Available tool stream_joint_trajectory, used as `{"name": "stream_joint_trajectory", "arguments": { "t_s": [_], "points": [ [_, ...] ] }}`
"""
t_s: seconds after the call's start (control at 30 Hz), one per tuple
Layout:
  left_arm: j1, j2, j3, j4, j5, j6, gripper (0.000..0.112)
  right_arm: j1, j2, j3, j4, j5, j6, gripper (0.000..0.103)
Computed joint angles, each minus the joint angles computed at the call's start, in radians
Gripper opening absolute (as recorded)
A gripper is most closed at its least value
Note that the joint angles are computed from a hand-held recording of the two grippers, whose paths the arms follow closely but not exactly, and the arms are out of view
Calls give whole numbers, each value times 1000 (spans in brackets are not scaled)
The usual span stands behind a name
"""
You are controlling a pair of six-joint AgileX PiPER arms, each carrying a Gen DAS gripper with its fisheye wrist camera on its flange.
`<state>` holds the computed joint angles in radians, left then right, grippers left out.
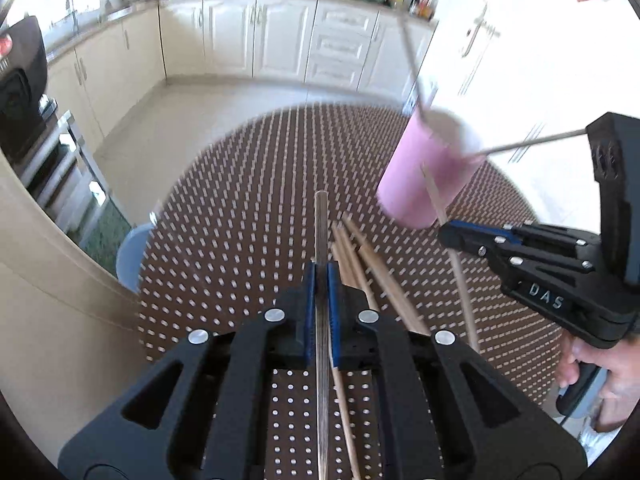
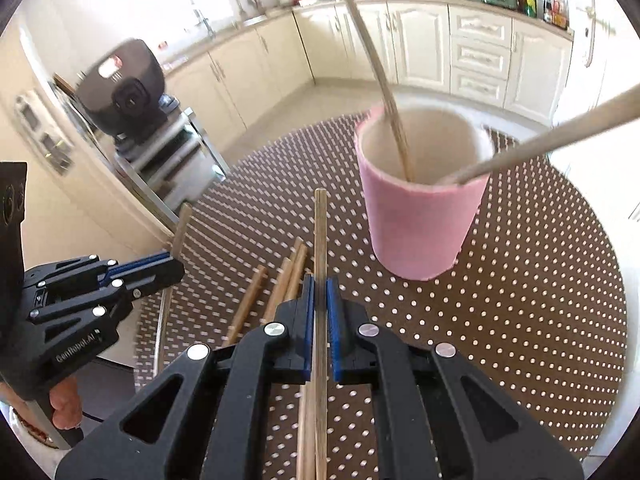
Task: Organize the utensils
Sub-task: 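Lift both chopsticks upright and lower them into the pink cup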
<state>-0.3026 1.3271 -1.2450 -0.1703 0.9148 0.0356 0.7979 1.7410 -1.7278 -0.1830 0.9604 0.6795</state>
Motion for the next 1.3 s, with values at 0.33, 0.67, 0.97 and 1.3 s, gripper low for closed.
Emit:
{"name": "stream_joint_trajectory", "arguments": {
  "t_s": [0.33,0.67,0.97,1.3],
  "points": [
    [-48,-168,-83,11,25,-65,7,127,-205,84,-223,-33,125,5],
    [-137,-216,-111,101,-117,-185,6,281,-323,165,-667,-31,429,5],
    [-233,-161,-135,321,-352,-435,6,327,-335,241,-1103,-8,736,5],
    [-228,-31,-159,501,-541,-662,7,266,-272,318,-1405,17,932,5]
  ]
}}
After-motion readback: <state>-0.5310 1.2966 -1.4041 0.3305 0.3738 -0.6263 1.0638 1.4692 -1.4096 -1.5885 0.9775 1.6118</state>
